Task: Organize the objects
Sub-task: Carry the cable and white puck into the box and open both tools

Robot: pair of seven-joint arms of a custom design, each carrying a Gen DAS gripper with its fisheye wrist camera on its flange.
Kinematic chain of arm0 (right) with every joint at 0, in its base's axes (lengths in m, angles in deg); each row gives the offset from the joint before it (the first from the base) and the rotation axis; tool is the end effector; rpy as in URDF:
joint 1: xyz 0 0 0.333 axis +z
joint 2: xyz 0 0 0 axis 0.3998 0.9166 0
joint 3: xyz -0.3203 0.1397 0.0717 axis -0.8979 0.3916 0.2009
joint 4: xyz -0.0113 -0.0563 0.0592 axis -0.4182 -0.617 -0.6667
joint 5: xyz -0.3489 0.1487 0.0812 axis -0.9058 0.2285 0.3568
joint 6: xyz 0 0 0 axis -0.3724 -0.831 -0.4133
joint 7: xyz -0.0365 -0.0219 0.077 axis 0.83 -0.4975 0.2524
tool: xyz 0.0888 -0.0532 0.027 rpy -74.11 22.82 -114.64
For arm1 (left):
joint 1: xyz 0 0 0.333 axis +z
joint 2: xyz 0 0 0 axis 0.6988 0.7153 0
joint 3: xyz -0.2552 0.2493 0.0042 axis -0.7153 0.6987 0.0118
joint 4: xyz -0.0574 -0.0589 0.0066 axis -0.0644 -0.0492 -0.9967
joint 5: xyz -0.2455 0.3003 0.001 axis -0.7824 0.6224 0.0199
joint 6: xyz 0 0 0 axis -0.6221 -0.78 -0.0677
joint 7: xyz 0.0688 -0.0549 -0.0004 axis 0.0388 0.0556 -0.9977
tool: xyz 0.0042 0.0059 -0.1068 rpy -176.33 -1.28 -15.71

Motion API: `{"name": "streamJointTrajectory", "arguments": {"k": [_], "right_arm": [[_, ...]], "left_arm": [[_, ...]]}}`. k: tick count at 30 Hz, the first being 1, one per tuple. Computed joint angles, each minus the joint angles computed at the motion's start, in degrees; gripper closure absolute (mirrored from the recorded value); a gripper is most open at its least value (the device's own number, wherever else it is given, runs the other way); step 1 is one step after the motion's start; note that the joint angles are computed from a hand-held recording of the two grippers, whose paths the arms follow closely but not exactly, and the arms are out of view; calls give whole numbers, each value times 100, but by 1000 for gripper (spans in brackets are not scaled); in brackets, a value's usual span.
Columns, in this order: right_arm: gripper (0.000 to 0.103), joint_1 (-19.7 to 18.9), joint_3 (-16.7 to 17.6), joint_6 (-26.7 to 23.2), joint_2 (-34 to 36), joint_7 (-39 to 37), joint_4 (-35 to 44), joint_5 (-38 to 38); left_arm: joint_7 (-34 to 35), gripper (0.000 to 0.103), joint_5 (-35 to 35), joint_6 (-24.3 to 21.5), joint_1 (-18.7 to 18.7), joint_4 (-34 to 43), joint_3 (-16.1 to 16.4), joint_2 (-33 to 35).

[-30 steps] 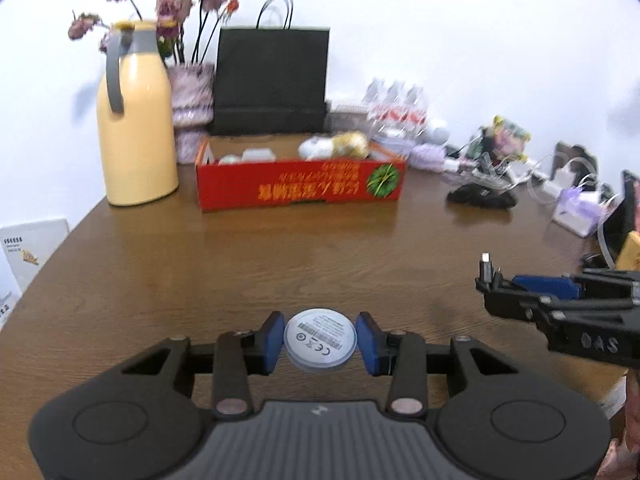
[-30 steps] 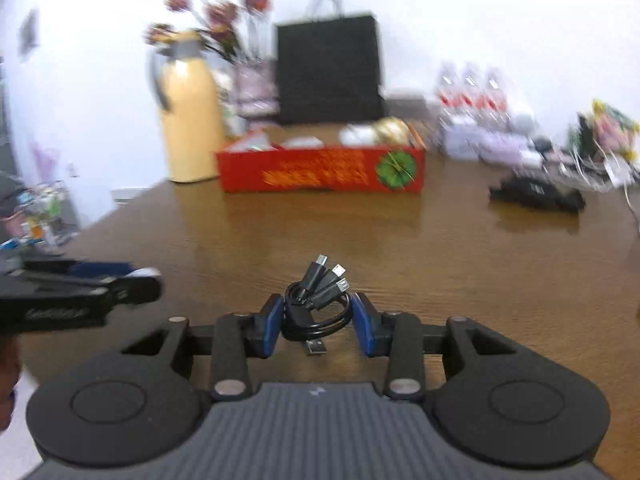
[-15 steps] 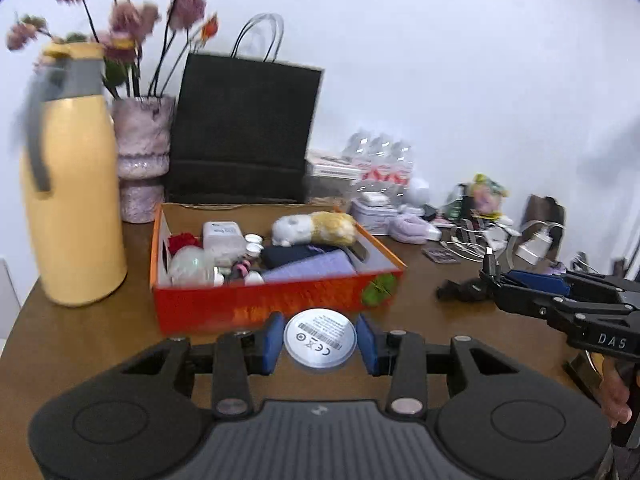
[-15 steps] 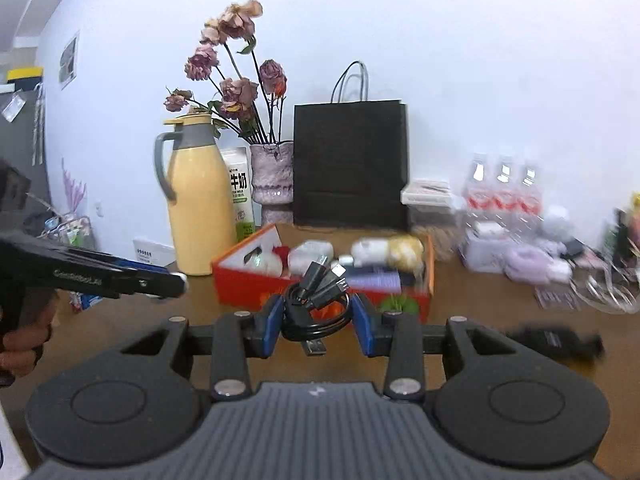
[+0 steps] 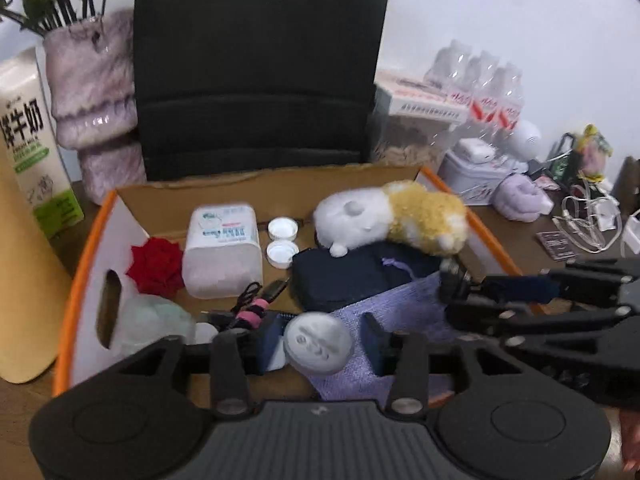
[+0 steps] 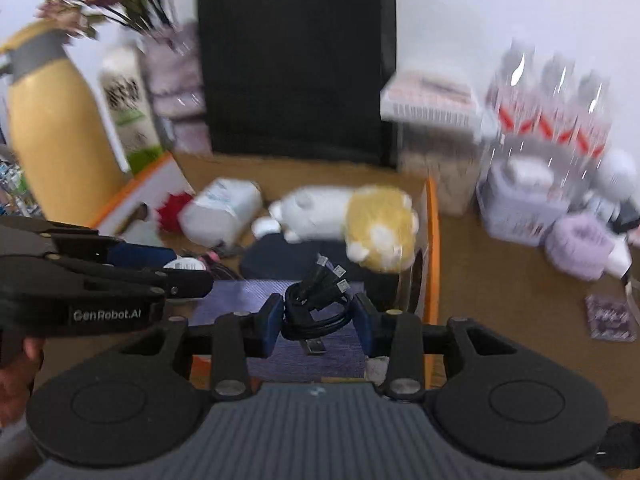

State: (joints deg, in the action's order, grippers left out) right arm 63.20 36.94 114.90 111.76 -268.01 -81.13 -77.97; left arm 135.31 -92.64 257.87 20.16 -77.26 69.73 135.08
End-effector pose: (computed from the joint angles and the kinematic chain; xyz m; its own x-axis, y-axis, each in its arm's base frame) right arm 0.5867 0.4407 0.3523 -0.0835 -0.9943 -0.0668 -0.6985 0.1062 -0.7077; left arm 0.6571 -0.4484 0.3352 -0.7092 -0.6997 0.0865 -0.5569 0.4807 -0.6774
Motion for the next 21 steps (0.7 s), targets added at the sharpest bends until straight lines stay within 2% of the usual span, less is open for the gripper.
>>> {"name": "streamJointTrajectory", "arguments": {"k": [1, 4, 6, 7, 10, 13, 14, 16, 17, 19, 20, 21], "right_arm": [[61, -26, 16, -4, 81, 16, 36, 67], [51, 85, -44, -239, 200, 75, 86, 88], [40, 207, -135, -368, 160, 253, 33, -93], [37, 276, -191, -350, 82, 463, -51, -267], [26, 490, -295, -388, -247, 1230, -344, -1000], [21, 752, -189, -999, -603, 1475, -554, -1518], [16, 852, -133, -1227, -729, 1549, -644, -1689], [9, 1034, 3, -1667, -962, 1686, -837, -2005], [5, 1144, 99, -1933, -1081, 1764, -953, -2116], [3, 1291, 324, -2291, -1282, 1865, -1178, -2265], [0, 1387, 450, -2493, -1378, 1944, -1309, -2360], [0, 1476, 586, -2687, -1461, 2041, -1433, -2412]], "left_arm": [[-47, 43, 22, -3, -58, 22, 66, 30], [-183, 42, 181, 11, -237, -57, 319, -11], [-345, 39, 239, -23, -303, -183, 450, -135], [-327, 38, 233, 83, -235, -339, 376, -234], [-128, 31, 206, 795, -24, -1086, 140, -690], [148, 31, 164, 1534, 305, -2043, -213, -1315], [252, 30, 143, 1800, 595, -2421, -517, -1531], [320, 21, 303, 2377, 1533, -3200, -1455, -1858], [-106, 18, 844, 2663, 2034, -3626, -1821, -2020], [-410, 12, 1348, 3111, 3034, -4369, -2610, -2287], [-483, 10, 1505, 3294, 3535, -4737, -2996, -2427], [-477, 10, 1501, 3502, 3835, -5077, -3203, -2597]]}}
